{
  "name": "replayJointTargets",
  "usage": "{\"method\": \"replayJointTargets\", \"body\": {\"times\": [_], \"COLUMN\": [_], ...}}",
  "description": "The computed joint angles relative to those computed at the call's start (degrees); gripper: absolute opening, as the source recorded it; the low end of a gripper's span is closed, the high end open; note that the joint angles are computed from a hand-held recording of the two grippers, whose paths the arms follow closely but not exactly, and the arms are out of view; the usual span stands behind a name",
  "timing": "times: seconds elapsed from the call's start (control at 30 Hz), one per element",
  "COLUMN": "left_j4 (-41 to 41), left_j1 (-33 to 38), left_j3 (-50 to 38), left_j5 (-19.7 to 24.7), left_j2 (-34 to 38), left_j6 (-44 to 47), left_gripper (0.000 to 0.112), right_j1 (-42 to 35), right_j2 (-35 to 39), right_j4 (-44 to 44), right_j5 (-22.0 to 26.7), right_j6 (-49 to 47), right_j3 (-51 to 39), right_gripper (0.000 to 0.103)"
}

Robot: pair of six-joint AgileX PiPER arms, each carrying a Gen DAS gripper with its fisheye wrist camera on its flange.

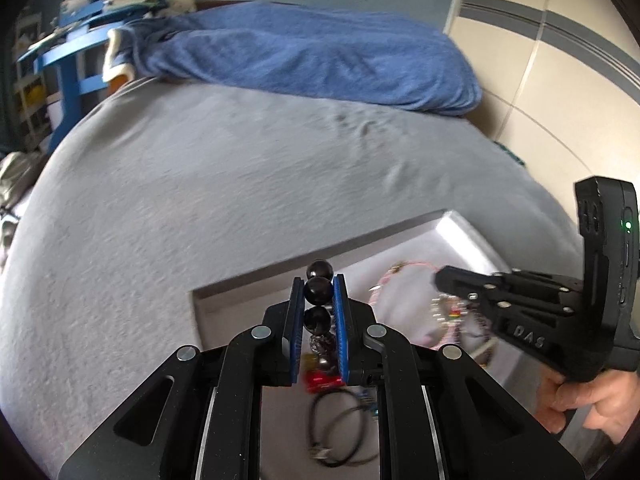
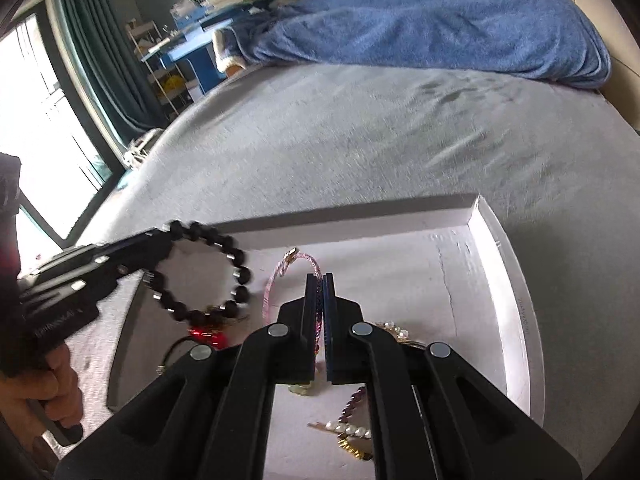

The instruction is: Organize jewelry

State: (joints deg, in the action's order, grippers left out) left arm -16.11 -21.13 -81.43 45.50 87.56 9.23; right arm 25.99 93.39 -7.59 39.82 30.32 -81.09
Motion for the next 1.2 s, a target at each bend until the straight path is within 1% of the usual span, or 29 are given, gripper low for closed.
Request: {"method": "replayJointTargets", "body": {"times": [0.2, 0.23, 0.27, 0.3, 0.33, 0.37, 0.43, 0.5, 0.53, 0.67, 0.73, 0.9, 0.97, 1.07, 1.2], "left_j4": [3.34, 2.99, 2.93, 3.77, 4.73, 4.86, 4.87, 4.90, 4.96, 6.02, 6.53, 7.84, 9.82, 12.36, 14.02], "left_j1": [1.75, 2.13, 2.20, 2.01, 1.77, 1.72, 1.63, 1.52, 1.42, 0.70, 0.19, -1.15, -2.54, -4.45, -6.02], "left_j3": [0.22, 0.65, 1.06, 1.40, 1.48, 1.68, 2.25, 2.94, 3.45, 5.43, 6.91, 9.82, 11.61, 14.48, 18.68], "left_j5": [1.68, 1.80, 1.51, 1.22, 1.07, 0.81, 0.48, 0.06, -0.19, -0.70, -1.06, -1.30, -1.74, -2.61, -3.50], "left_j2": [1.61, 1.59, 1.42, 1.16, 0.99, 0.66, -0.36, -1.81, -2.76, -6.26, -8.47, -12.99, -15.47, -19.14, -23.74], "left_j6": [-3.68, -3.43, -3.46, -4.22, -5.07, -5.24, -5.26, -5.13, -5.26, -6.31, -6.58, -8.24, -10.11, -12.80, -15.63], "left_gripper": [0.015, 0.019, 0.026, 0.032, 0.040, 0.046, 0.051, 0.058, 0.064, 0.076, 0.077, 0.080, 0.084, 0.090, 0.093], "right_j1": [-0.31, 0.05, 0.33, 0.48, 0.54, 0.84, 1.11, 1.08, 1.03, 1.31, 1.78, 5.07, 6.32, 8.06, 12.34], "right_j2": [0.85, 0.89, 0.81, 0.90, 0.76, 0.40, -0.39, -1.44, -2.21, -5.96, -7.60, -11.12, -12.41, -14.77, -18.85], "right_j4": [-0.52, -1.39, -1.99, -2.15, -2.39, -3.18, -4.42, -5.25, -5.63, -7.63, -8.89, -14.35, -16.50, -19.23, -25.97], "right_j5": [1.05, 1.27, 1.33, 1.52, 1.59, 1.41, 0.80, 0.47, 0.22, -0.98, -0.87, 0.68, 0.87, 1.04, 2.37], "right_j6": [0.01, 0.50, 0.72, 0.64, 0.61, 1.12, 1.77, 2.29, 2.90, 6.04, 7.25, 11.12, 12.63, 15.41, 22.51], "right_j3": [-0.27, -0.43, -0.45, -0.68, -0.68, -0.36, 0.38, 1.29, 1.99, 4.99, 5.95, 7.52, 8.53, 10.76, 14.81], "right_gripper": [0.004, 0.006, 0.009, 0.021, 0.032, 0.034, 0.035, 0.035, 0.036, 0.043, 0.052, 0.061, 0.064, 0.070, 0.080]}}
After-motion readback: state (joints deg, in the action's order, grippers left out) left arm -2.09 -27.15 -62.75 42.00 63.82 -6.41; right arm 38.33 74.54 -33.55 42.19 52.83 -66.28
